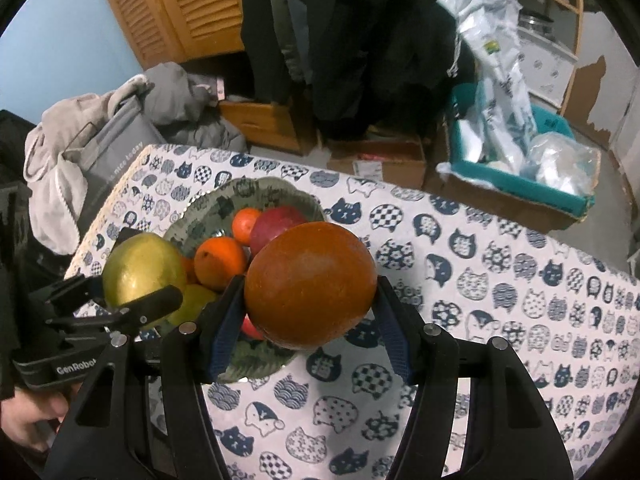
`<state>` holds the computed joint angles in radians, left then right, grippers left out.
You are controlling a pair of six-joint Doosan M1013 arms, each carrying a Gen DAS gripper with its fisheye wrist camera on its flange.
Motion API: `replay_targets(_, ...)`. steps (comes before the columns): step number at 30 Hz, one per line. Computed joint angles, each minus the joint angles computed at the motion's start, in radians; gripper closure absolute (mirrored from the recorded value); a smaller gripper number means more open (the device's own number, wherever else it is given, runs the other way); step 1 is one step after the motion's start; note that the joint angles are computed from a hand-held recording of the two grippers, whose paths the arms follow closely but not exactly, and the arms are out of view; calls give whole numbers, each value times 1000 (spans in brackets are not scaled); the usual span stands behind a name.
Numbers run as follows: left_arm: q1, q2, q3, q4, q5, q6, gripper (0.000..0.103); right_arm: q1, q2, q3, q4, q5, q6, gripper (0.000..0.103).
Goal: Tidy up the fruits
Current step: 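Lower the pear and tangerine into the bowl and open both tools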
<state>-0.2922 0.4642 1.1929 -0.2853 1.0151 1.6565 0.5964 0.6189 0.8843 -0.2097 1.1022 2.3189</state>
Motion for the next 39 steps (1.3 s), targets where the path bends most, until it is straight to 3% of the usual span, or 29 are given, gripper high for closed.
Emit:
replay_targets(13, 8, 55, -34, 3, 66, -23, 33, -26, 64, -47, 85, 38, -38, 40)
replay_targets(21, 6, 59, -40, -5, 57, -11, 34, -34, 87, -70, 116, 51, -55, 40)
replay_targets(25, 4, 52, -37, -19, 39, 15, 22, -37, 95, -79, 130, 60, -67, 39)
replay_targets(31, 9, 47, -34, -16, 51, 7, 21, -39, 102, -88, 141, 66, -65, 38)
replay_targets(34, 10, 39, -28, -15, 45, 3, 21, -39, 91, -74, 140, 29, -62, 33)
replay_targets(36, 10, 33, -24, -15, 39, 9, 21, -37, 83, -73, 132, 4, -61, 24)
replay_targets(39, 9, 24, -21, -14, 31, 11, 21, -35, 75, -75, 111, -6, -52, 23)
